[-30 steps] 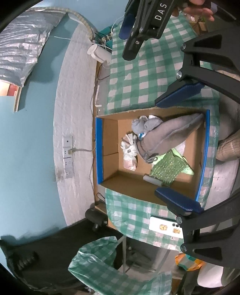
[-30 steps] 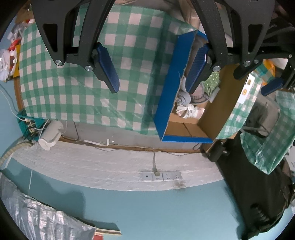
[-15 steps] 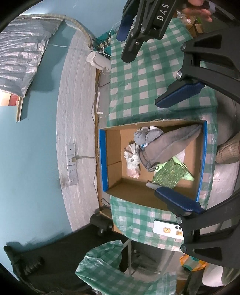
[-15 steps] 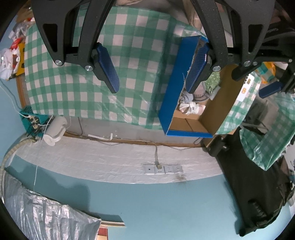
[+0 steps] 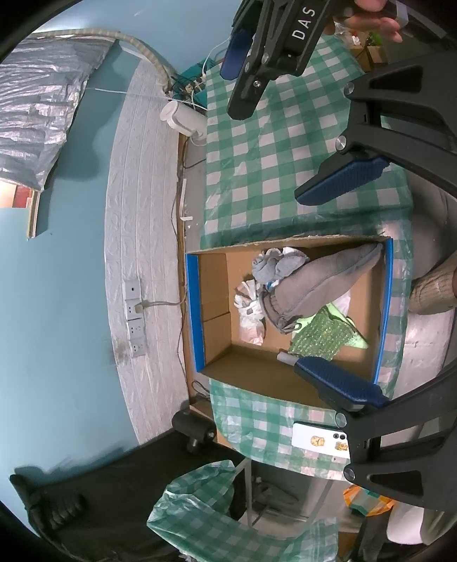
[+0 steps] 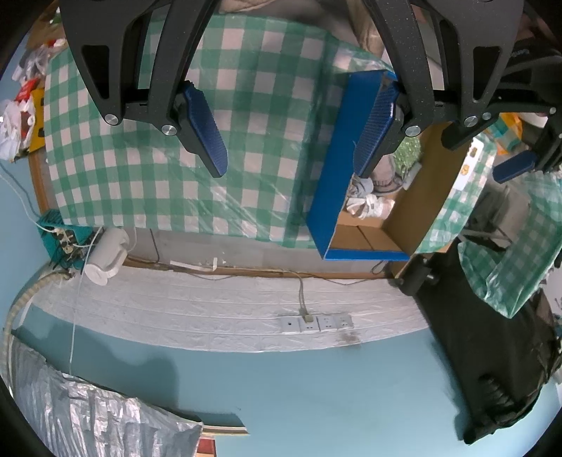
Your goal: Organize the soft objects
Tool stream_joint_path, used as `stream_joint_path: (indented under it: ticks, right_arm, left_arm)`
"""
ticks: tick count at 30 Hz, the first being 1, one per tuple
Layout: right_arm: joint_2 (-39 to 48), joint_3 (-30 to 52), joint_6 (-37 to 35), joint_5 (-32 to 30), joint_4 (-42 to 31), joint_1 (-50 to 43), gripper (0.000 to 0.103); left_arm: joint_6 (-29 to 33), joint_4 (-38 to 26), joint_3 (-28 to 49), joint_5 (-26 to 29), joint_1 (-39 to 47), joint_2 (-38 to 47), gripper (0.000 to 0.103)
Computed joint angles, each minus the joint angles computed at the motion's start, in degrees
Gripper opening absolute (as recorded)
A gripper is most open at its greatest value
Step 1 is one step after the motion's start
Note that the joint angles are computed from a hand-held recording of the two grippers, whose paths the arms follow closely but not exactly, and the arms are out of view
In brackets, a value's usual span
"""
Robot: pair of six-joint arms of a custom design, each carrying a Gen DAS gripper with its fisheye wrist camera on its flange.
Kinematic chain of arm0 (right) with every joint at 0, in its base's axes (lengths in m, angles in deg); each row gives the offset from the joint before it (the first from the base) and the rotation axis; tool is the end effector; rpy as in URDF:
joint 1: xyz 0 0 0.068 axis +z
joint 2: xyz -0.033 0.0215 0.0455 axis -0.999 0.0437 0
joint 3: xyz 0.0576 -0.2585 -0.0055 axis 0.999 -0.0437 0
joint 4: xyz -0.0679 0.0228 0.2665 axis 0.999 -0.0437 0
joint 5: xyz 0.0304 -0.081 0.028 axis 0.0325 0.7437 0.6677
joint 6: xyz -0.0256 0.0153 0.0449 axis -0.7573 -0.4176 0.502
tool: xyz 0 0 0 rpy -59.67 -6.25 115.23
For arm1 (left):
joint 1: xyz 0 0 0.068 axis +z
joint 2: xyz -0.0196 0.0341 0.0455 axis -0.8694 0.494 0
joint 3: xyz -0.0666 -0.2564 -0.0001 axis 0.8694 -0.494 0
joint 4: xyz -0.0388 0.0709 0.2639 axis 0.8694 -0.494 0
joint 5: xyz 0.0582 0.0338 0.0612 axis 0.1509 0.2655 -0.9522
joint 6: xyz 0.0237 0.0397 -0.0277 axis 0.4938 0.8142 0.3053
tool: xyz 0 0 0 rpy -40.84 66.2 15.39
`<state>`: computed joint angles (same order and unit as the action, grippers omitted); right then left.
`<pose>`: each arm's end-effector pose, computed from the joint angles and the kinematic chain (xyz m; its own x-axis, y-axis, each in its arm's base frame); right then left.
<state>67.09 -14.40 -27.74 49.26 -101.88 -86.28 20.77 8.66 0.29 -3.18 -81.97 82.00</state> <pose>0.2501 0.0043 0.2811 -0.7543 0.2523 -0.6061 0.2069 0.9675 0.1453 0.2924 -0.1146 0.2728 -0.7365 0.3696 -0.5665 0.4073 0.9110 0.0648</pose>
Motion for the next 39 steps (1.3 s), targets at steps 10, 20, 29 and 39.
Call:
stream_joint_path:
  ticks: [10, 20, 29, 39]
  right_arm:
    - [-0.27, -0.14, -0.15, -0.28, -0.08, -0.28, 0.074]
    - [-0.11, -0.12, -0.14, -0.14, 0.02, -0.20, 0.074]
    - [-0.16, -0.17, -0.11, -0.09, -0.12, -0.22, 0.074]
    - [-0.16, -0.19, 0.08, 0.00, -0.15, -0.10, 0.074]
  left_arm:
    - [-0.03, -0.64, 0.28, 0.19, 0.32, 0.14, 0.089]
    - [0.37, -0.65, 0.17, 0.49, 0.90, -0.06, 0.089]
    - [0.42, -0.78, 0.31, 0.36, 0.89, -0.01, 0.089]
    - [0.66, -0.60, -0.01, 0.50, 1.33, -0.24, 0.089]
